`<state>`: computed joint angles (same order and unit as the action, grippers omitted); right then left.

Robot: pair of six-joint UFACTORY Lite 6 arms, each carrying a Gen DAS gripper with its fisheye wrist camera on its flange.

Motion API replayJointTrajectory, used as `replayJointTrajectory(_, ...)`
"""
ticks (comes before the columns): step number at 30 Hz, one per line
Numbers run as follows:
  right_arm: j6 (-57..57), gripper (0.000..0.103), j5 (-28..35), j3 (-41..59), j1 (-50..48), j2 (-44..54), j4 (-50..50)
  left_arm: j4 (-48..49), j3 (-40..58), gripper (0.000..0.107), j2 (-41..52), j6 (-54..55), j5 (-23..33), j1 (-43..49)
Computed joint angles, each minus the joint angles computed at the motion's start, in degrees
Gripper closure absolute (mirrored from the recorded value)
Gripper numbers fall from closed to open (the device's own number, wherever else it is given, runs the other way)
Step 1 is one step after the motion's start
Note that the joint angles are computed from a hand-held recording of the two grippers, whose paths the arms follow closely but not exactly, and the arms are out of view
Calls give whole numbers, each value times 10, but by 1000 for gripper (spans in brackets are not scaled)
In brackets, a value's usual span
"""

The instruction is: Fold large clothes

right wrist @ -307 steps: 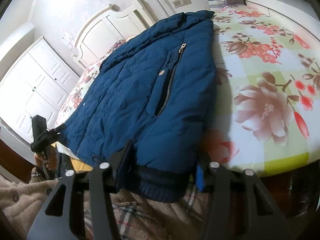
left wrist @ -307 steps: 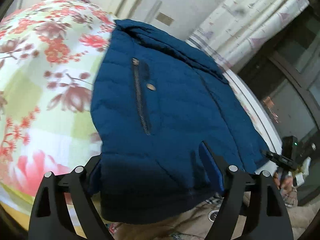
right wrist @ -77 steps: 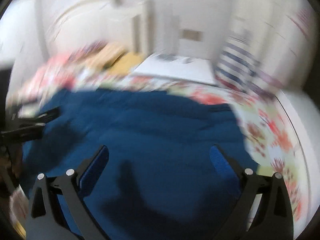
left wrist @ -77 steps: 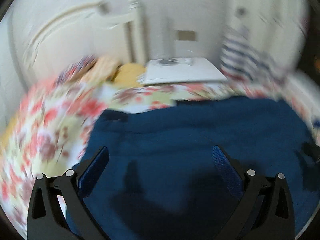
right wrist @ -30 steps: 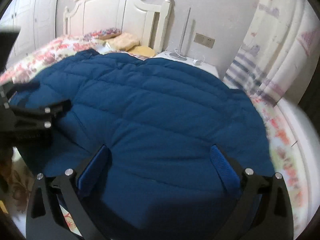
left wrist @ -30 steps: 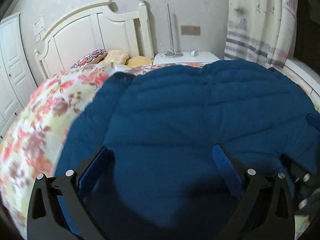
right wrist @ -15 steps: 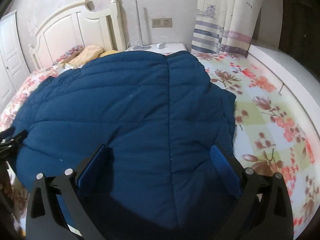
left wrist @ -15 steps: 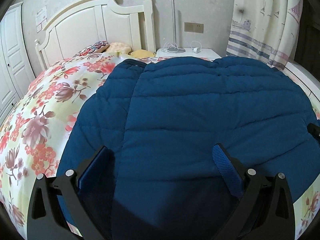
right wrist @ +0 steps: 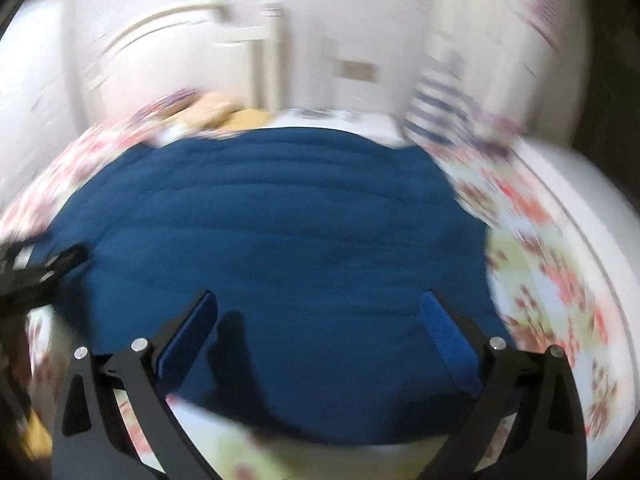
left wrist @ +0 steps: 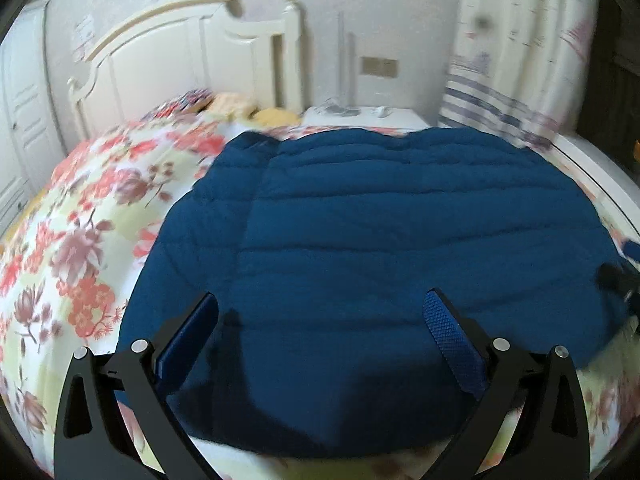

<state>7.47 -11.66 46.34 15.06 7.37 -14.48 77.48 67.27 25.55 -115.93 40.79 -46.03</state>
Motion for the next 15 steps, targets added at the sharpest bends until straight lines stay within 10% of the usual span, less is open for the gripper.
replayJointTrajectory(5, -172, 3, -18, 11, 65, 52, 134, 7, -7, 8, 21, -9, -14, -6)
replayJointTrajectory(15, 335, 3, -45, 19, -175, 51, -365, 91, -217, 8, -141, -171, -61, 69)
